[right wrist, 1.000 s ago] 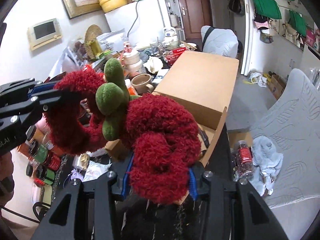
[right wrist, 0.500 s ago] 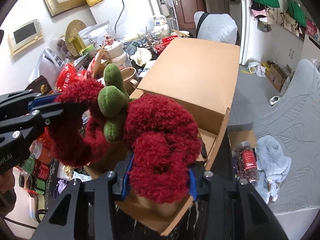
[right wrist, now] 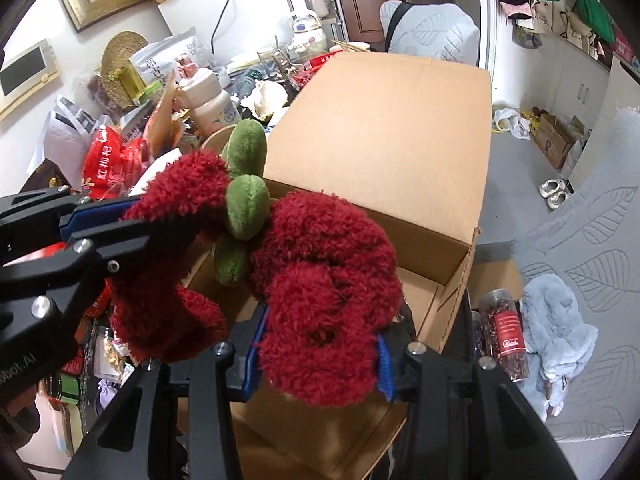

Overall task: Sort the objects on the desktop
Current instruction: 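Lift and carry both red socks over the cardboard box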

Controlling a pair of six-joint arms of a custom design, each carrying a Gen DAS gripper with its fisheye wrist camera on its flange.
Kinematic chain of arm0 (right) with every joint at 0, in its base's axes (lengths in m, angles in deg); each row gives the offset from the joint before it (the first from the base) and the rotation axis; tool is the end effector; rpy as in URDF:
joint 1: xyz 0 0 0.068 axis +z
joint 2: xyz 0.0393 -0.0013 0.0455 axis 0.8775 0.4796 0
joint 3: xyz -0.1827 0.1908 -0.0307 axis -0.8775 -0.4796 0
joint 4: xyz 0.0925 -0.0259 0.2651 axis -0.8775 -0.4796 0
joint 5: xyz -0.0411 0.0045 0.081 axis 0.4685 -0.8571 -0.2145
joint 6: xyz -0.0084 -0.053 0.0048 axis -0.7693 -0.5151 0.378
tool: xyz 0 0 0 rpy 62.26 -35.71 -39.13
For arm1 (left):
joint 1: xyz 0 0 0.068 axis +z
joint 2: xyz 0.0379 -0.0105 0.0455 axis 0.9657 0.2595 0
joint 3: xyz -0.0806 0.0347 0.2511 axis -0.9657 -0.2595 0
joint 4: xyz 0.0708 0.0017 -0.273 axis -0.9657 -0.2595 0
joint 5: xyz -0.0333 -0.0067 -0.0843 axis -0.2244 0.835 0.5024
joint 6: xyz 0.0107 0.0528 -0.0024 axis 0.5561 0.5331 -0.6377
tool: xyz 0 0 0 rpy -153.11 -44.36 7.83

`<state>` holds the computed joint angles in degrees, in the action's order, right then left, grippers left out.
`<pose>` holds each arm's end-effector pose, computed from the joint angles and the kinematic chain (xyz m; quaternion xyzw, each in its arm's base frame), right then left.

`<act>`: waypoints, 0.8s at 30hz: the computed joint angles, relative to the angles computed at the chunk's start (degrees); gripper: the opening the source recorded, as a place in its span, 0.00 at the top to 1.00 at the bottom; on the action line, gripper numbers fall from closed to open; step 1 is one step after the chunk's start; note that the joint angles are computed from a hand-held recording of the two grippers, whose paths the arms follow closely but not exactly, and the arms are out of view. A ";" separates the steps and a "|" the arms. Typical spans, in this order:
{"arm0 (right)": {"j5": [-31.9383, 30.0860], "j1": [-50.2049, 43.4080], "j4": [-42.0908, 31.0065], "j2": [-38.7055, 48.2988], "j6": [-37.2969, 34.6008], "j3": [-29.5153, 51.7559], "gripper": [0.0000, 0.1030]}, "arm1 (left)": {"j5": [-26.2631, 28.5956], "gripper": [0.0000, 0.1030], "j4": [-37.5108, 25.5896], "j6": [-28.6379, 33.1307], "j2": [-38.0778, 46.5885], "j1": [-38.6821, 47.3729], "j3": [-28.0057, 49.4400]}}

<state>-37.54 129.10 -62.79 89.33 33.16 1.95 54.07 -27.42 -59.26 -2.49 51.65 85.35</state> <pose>0.1245 0.2577 0.2131 0.1869 0.9378 0.0844 0.2802 0.2570 -0.1186 0.2744 0.3389 0.8990 -0.1163 0.2518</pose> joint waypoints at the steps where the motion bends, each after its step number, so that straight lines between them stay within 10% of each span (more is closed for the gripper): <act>1: -0.42 -0.44 0.55 0.03 -0.29 -0.49 0.56 | 0.46 0.87 0.10 -0.18 0.88 0.19 -0.05; 24: -7.69 -6.79 1.86 6.71 -8.83 2.32 0.56 | 0.78 0.86 -3.57 -2.11 12.05 1.92 3.64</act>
